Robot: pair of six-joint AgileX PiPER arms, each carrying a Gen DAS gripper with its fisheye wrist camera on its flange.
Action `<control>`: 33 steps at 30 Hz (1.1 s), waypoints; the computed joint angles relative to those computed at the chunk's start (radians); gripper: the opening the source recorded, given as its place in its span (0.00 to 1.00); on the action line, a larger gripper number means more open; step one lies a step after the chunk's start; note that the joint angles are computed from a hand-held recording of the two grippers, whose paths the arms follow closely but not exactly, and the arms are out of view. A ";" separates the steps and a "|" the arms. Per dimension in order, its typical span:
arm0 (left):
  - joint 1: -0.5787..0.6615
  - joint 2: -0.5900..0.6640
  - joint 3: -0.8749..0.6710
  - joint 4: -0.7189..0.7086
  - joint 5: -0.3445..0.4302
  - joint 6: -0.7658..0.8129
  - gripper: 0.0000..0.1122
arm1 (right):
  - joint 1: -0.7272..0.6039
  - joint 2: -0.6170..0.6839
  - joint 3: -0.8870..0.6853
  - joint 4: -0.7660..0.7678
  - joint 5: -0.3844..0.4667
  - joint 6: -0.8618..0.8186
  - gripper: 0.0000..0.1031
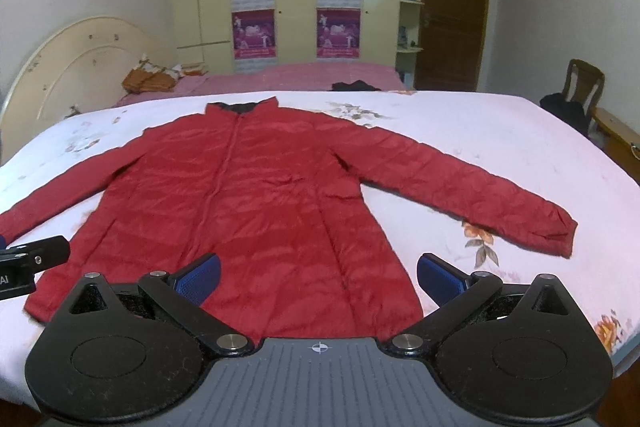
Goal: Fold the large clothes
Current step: 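Reach the right tool to the red sleeve cuff and close on it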
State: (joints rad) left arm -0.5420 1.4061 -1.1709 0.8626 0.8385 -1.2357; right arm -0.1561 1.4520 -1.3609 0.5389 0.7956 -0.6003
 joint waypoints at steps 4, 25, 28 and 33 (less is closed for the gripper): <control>0.107 0.073 -0.053 -0.066 -0.106 0.118 0.92 | 0.061 0.095 -0.088 -0.098 -0.048 0.130 1.00; 0.287 0.500 -0.456 -0.535 -0.282 0.694 0.92 | -0.024 0.513 -0.496 -0.437 -0.067 0.597 1.00; 0.266 0.551 -0.516 -0.554 -0.275 0.698 0.92 | -0.094 0.587 -0.571 -0.419 -0.056 0.633 0.99; 0.265 0.705 -0.762 -0.674 -0.153 0.758 0.92 | -0.185 0.695 -0.688 -0.369 -0.032 0.673 0.99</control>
